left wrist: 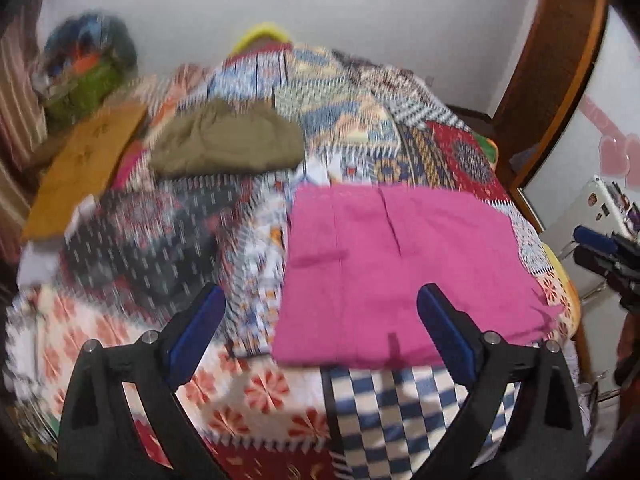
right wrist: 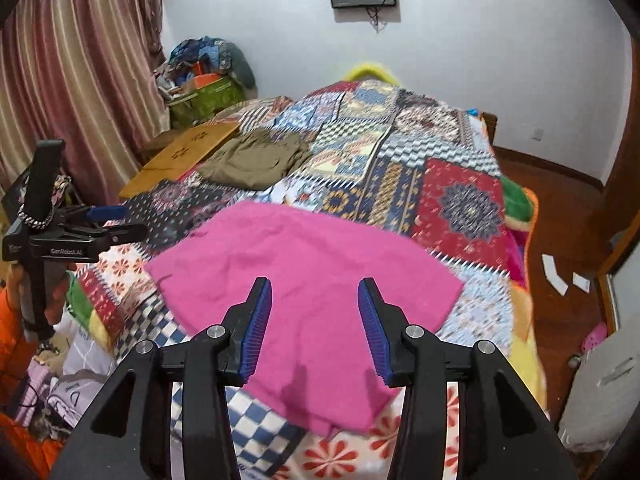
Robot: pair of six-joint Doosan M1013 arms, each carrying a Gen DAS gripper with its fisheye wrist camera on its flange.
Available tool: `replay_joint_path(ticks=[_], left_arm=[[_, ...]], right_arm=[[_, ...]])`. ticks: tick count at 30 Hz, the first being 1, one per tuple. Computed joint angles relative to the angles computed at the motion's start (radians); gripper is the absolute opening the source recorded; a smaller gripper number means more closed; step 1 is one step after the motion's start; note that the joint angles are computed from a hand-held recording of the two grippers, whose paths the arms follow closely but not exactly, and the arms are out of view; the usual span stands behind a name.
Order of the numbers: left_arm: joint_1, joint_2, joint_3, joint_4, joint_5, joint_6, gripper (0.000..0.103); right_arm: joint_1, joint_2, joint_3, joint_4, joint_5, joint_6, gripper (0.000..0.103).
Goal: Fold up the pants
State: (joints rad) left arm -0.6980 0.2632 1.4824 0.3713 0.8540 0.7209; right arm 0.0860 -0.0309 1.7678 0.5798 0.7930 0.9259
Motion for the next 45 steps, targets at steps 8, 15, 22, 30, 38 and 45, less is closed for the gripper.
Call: replay_joint_path(ticks=[8, 15, 22, 30, 38, 45], left_arm=[[-0.004, -0.009, 0.058, -0.094, 0.010, -0.045, 0.098], [0.026, -0.017, 0.109, -0.340, -0.107, 0.070, 0.098], [0.039, -0.011, 0.119, -0.397, -0.164, 0.086, 0.098], [0.068, -0.005, 0.114, -0.492, -0.226, 0.140, 0.098], [0.089, 0.029, 0.092, -0.538, -0.225, 0.135, 0.098], [0.087, 0.046, 0.076, -0.500, -0.194, 0.096, 0.098]], right_arm=[[0.032, 0.024, 0.035, -0.096, 0.050, 0.047, 0.042], [0.027, 0.030, 0.054, -0.094, 0.085, 0.054, 0.042], [0.023, 0.033, 0.059, -0.080, 0.093, 0.045, 0.042], [0.020, 0.034, 0.061, -0.070, 0.089, 0.036, 0.044], [0.015, 0.037, 0.061, -0.062, 0.093, 0.029, 0.045], [0.013, 0.040, 0.060, -0.057, 0.095, 0.025, 0.046]])
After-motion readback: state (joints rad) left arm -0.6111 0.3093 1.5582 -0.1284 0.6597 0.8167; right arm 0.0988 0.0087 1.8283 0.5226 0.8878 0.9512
